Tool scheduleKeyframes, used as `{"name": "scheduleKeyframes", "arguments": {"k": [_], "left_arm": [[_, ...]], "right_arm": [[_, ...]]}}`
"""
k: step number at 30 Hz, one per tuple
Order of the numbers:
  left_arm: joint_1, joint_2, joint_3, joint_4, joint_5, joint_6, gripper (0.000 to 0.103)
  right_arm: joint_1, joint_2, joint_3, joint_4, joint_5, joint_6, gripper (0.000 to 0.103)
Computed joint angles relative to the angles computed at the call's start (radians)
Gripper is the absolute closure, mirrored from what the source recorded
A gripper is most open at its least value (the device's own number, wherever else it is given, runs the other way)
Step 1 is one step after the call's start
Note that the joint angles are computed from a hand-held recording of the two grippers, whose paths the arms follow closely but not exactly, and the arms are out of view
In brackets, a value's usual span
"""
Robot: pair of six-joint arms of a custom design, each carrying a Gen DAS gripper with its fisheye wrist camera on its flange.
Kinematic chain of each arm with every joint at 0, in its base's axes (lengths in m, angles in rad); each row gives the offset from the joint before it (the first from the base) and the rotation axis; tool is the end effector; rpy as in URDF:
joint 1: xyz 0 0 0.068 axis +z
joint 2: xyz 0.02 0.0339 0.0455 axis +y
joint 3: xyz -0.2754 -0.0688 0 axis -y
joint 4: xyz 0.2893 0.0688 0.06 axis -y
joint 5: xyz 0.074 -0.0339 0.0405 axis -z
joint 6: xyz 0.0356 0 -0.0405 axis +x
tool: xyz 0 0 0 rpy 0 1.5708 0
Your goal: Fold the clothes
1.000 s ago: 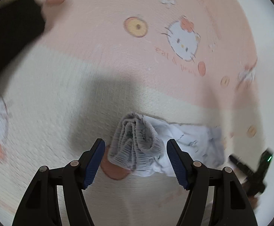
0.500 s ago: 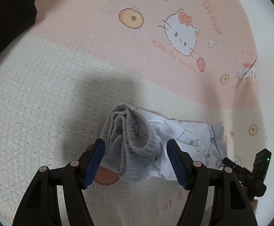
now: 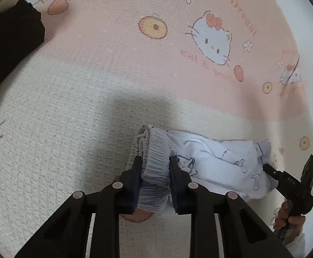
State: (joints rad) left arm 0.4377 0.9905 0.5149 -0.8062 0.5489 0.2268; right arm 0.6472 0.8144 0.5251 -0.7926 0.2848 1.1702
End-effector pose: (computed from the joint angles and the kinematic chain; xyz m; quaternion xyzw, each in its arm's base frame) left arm 0.1740 0.0609 0.1647 -0.0615 0.9514 -0.2083 0.2185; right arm 0.1466 0.0983 0.1933 0.2815 0.9189 0.1043 0.2559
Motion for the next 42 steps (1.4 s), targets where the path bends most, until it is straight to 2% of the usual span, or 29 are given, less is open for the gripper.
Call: {"name": "scheduleKeyframes", "arguments": {"k": [5,9,12,13,14,15,17,19,21,24,28,34,39,42], "left_arm": [[0.043,-0.041,-0.011,-0.011,-0.001,0.018,0.083],[-0.006,-0.058,-0.041,0.043,-0.048,0.003,0.082],[-0.002,-0.019,-0.028,0.041,-0.027,-0.018,0.08],[0.028,0.013,-0.013,0.022,0.007,-0.02,0.078],[0.07,0.043,0.0,0.0,0.052,-0.018,0.067],[0.11,0.075,0.014,-0.024,0.096,-0.014,0.05],[0.187,0.146,0.046,-0.078,0.176,-0.002,0.034],[0.241,0.171,0.066,-0.104,0.209,0.013,0.034],[0.257,0.177,0.082,-0.125,0.193,0.044,0.034],[0.251,0.179,0.095,-0.153,0.155,0.104,0.034],[0.219,0.172,0.083,-0.158,0.135,0.128,0.034],[0.169,0.194,0.082,-0.155,0.142,0.113,0.034],[0.138,0.224,0.098,-0.143,0.152,0.079,0.034],[0.143,0.273,0.126,-0.157,0.158,0.093,0.034]], "right_arm": [[0.008,0.099,0.059,0.003,0.046,-0.036,0.081],[0.006,0.127,0.06,-0.021,0.043,-0.055,0.081],[0.003,0.097,0.048,-0.035,0.029,-0.075,0.076],[-0.007,0.074,0.04,-0.04,0.008,-0.07,0.071],[-0.018,0.051,0.032,-0.046,-0.013,-0.064,0.067],[-0.036,0.022,0.022,-0.052,-0.045,-0.055,0.065],[-0.029,-0.057,-0.001,-0.081,-0.069,-0.019,0.061],[-0.017,-0.117,-0.007,-0.12,-0.067,0.018,0.059],[0.004,-0.153,-0.001,-0.166,-0.053,0.058,0.057],[0.136,-0.159,0.043,-0.281,0.055,0.193,0.056],[0.338,-0.025,0.156,-0.38,0.188,0.254,0.044],[0.519,0.233,0.325,-0.478,0.32,0.282,0.04],[0.563,0.438,0.454,-0.513,0.346,0.142,0.039],[0.62,0.582,0.534,-0.569,0.398,0.092,0.039]]}}
